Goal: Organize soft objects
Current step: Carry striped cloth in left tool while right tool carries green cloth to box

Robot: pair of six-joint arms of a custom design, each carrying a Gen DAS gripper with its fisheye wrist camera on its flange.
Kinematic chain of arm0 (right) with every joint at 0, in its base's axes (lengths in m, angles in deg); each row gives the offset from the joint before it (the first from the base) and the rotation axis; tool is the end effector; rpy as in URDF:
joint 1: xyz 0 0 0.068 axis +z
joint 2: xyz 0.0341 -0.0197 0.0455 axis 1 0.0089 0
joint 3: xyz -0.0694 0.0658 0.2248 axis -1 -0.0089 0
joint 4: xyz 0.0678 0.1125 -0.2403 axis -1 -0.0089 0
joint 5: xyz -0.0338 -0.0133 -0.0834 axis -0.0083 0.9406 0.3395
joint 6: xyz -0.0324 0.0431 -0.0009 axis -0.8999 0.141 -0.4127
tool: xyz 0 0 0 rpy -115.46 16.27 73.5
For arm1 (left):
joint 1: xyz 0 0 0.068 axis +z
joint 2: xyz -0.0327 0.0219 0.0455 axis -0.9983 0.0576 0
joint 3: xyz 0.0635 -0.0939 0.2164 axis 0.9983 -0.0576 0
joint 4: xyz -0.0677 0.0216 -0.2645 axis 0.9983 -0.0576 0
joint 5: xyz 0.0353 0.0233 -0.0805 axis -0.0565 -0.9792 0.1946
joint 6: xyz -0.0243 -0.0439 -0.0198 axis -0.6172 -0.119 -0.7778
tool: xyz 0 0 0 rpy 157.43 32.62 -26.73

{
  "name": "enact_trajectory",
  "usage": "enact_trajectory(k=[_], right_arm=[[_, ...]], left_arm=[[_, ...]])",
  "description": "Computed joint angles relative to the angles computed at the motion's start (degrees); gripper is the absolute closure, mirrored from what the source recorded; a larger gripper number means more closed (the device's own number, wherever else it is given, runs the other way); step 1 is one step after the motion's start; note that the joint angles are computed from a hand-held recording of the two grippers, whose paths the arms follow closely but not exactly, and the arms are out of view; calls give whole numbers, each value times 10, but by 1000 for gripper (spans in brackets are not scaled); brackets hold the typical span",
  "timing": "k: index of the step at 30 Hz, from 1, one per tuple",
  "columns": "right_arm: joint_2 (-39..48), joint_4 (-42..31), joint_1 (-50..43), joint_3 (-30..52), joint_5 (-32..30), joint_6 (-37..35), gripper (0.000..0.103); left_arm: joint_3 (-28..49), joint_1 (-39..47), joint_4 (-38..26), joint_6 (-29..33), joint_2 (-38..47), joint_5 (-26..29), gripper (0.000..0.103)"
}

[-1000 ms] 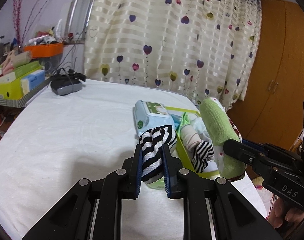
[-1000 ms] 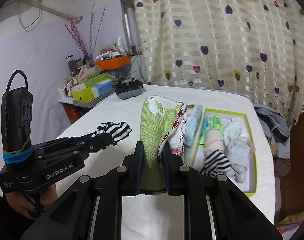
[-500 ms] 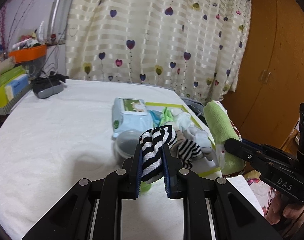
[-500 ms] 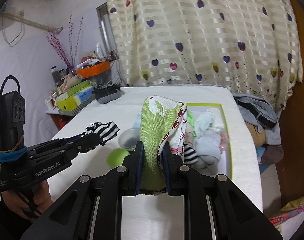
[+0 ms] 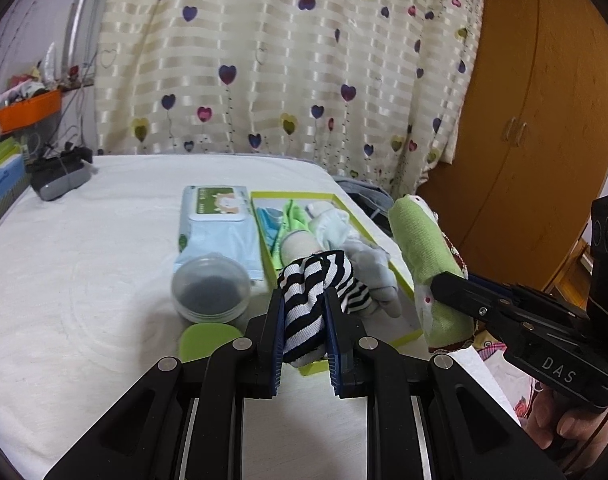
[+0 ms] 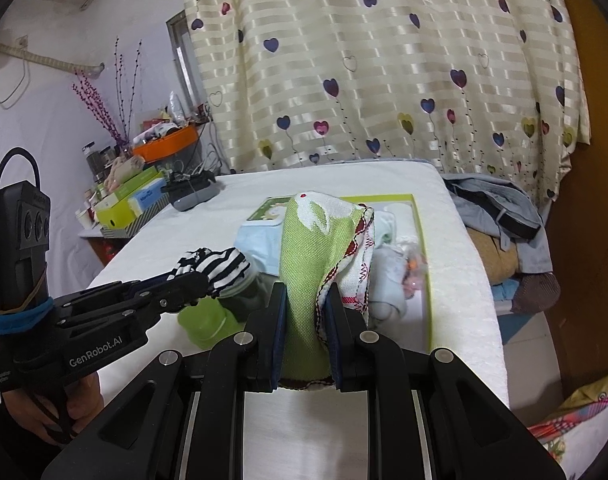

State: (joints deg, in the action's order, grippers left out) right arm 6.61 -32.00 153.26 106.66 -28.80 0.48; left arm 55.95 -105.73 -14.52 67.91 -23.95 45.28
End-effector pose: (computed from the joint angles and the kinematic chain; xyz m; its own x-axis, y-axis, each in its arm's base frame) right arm 0.1568 0.2716 0.2075 -0.5760 0.0265 -0.8170 -0.2241 0.9561 0.1890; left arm 0.1893 -0.0703 0.1817 -0.6144 0.0449 -0.7877 0.3327 0.9200 -0.2071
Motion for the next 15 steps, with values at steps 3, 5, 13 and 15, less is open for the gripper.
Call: enact_trajectory(k=[3,5,13,15], right_arm=[[-7,-1,-6,-9,-3,2,84],[-12,-3,-10,-14,-5,3,84],[-31,0,-39,-43,-23,8,84],[-31,3,-45,-46,-29,7,84]], left_arm=[[3,-14,14,-5,22,-5,87],[6,-21,22,-8,35,-7,87],[22,-39,58,-15,106,-5,87],[25,-43,66,-14,121,-4,87]])
